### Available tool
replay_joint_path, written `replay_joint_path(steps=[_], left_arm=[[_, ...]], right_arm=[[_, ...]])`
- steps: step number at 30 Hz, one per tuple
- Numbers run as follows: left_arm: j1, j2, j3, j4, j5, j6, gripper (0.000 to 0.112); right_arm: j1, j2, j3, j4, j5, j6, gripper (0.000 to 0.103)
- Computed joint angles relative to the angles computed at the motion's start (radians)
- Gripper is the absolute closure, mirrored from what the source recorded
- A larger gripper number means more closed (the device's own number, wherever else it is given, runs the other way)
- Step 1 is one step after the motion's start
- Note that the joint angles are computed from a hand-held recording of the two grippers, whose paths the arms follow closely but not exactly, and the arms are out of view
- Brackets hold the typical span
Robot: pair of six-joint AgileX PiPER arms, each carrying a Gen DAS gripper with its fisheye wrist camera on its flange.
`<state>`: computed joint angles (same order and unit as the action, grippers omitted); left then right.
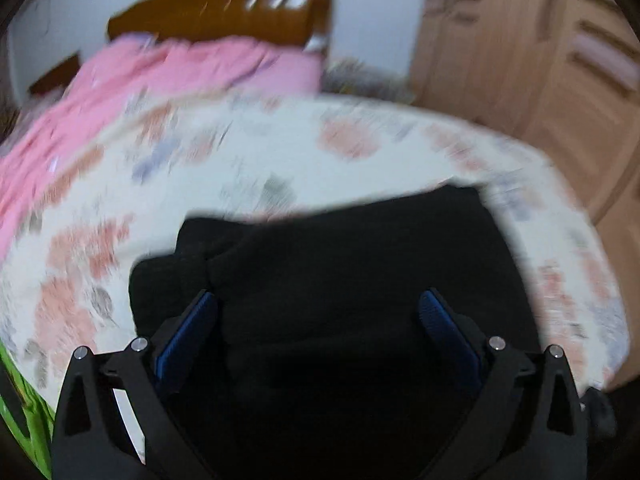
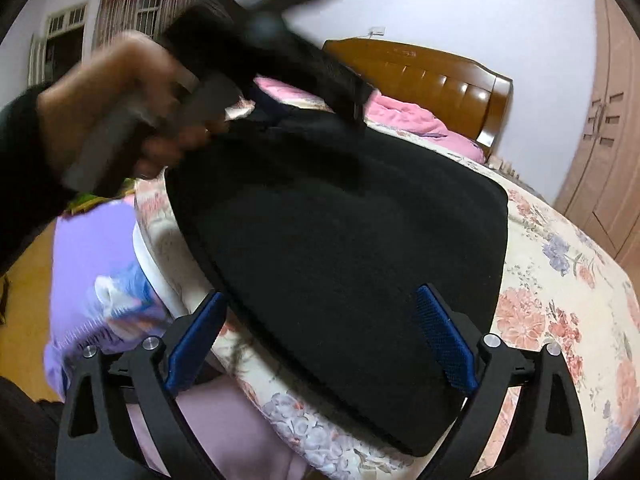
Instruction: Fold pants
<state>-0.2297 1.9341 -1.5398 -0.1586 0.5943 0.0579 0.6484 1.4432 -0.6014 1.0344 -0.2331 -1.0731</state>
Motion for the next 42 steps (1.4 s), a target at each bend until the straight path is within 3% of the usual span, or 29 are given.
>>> replay_joint_path(steps=[3, 5, 8, 11, 12, 14, 16, 18, 21, 25, 28, 30, 35, 39, 42], left_arm=[[0.049, -0.018, 0.098, -0.217, -0.106, 0.187, 0.012], [0.053, -0.028, 0.129, -0.248, -0.137, 0.213, 0.012], [0.058, -0.014, 0.116, -0.301, -0.135, 0.242, 0.012], [0.104, -0.019, 0.13, -0.484, -0.112, 0.386, 0.012], [0.112, -0.02, 0.136, -0.525, -0.11, 0.421, 0.012], [0.113, -0.024, 0.144, -0.546, -0.11, 0.442, 0.012], [0.114, -0.025, 0.146, -0.556, -0.111, 0.452, 0.012], [0.123, -0.026, 0.155, -0.611, -0.111, 0.497, 0.012], [0.142, -0.033, 0.18, -0.721, -0.11, 0.587, 0.012], [0.145, -0.036, 0.187, -0.745, -0.111, 0.608, 0.012], [0.152, -0.038, 0.195, -0.786, -0.107, 0.646, 0.012], [0.162, -0.037, 0.201, -0.834, -0.101, 0.686, 0.012], [0.169, -0.043, 0.225, -0.912, -0.107, 0.767, 0.012], [0.18, -0.055, 0.252, -1.001, -0.106, 0.854, 0.012], [0.19, -0.059, 0.227, -0.934, -0.065, 0.771, 0.012]], right_arm=[[0.015, 0.014, 0.004, 0.004, -0.013, -0.016, 0.007], [0.039, 0.03, 0.003, 0.042, -0.046, -0.064, 0.006], [0.06, 0.034, 0.014, 0.062, -0.078, -0.097, 0.006], [0.038, 0.022, 0.015, 0.014, -0.036, -0.057, 0.006], [0.014, 0.006, 0.005, 0.035, 0.017, -0.09, 0.006], [-0.084, -0.047, -0.021, 0.172, 0.202, -0.262, 0.008], [-0.231, -0.114, -0.036, 0.354, 0.402, -0.425, 0.008], [-0.408, -0.129, -0.081, 0.4, 0.597, -0.472, 0.008], [-0.576, -0.018, -0.278, 0.274, 0.742, -0.333, 0.008], [-0.656, 0.316, -0.678, 0.121, 0.977, -0.106, 0.008], [-0.615, 0.528, -0.96, -0.132, 1.021, 0.165, 0.008], [-0.6, 0.592, -1.029, -0.242, 0.992, 0.282, 0.01], [-0.646, 0.547, -0.972, -0.033, 1.019, 0.157, 0.009], [-0.626, 0.624, -1.054, -0.195, 1.007, 0.322, 0.01], [-0.621, 0.513, -0.919, -0.174, 0.892, 0.342, 0.01]])
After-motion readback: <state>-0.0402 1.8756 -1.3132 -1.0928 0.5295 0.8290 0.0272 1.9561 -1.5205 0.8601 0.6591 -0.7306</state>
